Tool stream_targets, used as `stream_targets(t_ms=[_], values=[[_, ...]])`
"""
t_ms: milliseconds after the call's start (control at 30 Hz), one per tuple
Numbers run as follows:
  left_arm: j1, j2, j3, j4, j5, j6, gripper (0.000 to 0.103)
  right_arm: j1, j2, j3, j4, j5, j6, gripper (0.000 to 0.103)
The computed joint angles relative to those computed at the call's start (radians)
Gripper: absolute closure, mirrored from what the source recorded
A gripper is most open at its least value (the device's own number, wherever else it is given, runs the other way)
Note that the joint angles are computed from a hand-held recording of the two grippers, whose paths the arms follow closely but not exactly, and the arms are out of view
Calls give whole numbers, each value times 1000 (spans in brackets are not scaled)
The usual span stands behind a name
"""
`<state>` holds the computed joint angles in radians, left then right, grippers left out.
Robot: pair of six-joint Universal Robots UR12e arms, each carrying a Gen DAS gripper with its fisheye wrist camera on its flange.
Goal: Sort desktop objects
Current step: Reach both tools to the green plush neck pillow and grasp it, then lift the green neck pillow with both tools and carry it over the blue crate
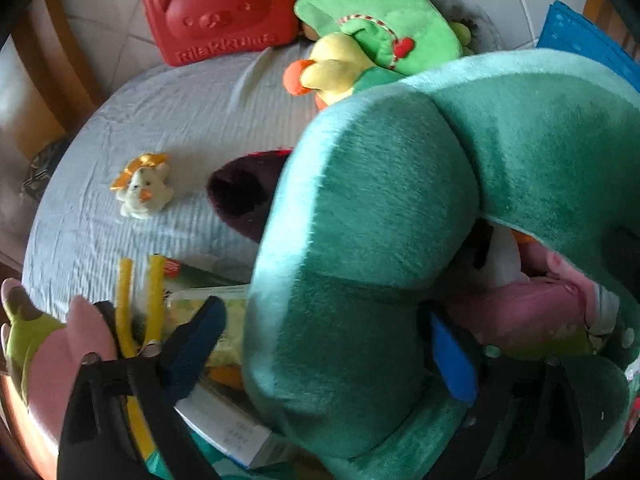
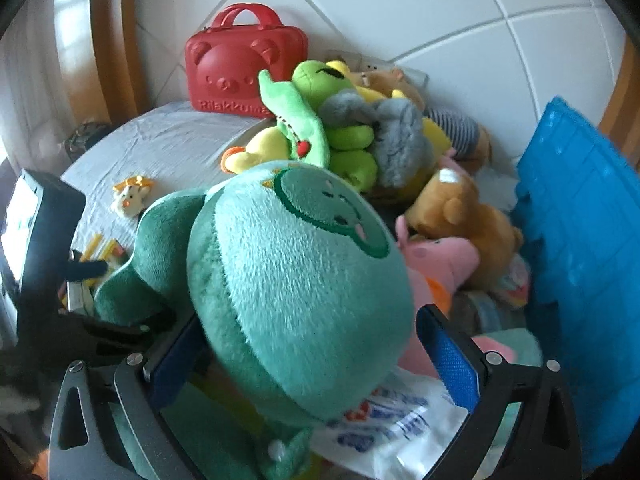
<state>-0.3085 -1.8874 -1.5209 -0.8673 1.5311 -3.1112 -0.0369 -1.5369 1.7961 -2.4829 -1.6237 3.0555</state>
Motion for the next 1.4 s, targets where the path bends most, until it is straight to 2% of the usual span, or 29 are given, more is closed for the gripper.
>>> stream_targets(t_ms=[233,300,433,767,933,967,1033,1067,1100,1233,1267,1300,1333,1367,1400], values=[[-3,5,-8,30,7,9,32,2,24,16,-72,11,6,0],[-3,10,-14,43,14,16,36,2,22,16,-75,14,2,5],[-1,32,-25,74,-1,24,39,-17,-4,28,-85,59,25,11],[-23,72,-24,158,-14,47,40,-71,-82,64,-140,123,60,12],[-41,90,-3,199,2,43,47,-99,-116,64,-170,161,53,12],[-45,93,1,208,2,43,50,-104,-123,64,-179,166,49,12],[-53,99,9,226,-5,44,65,-111,-138,63,-197,169,38,12],[-56,102,13,235,-8,45,85,-114,-146,63,-208,167,32,12],[-60,101,23,227,-8,43,90,-117,-155,63,-219,164,26,13],[-59,89,53,156,-48,52,90,-113,-177,58,-217,104,45,15],[-57,86,59,138,-64,58,84,-112,-182,58,-206,85,55,15],[-53,81,63,109,-89,62,66,-114,-186,58,-184,70,67,15],[-51,77,62,93,-108,67,57,-118,-190,59,-157,65,79,15],[-51,74,59,86,-120,71,36,-126,-194,65,-135,66,92,15],[-51,70,56,79,-132,76,25,-134,-198,71,-115,68,105,15]])
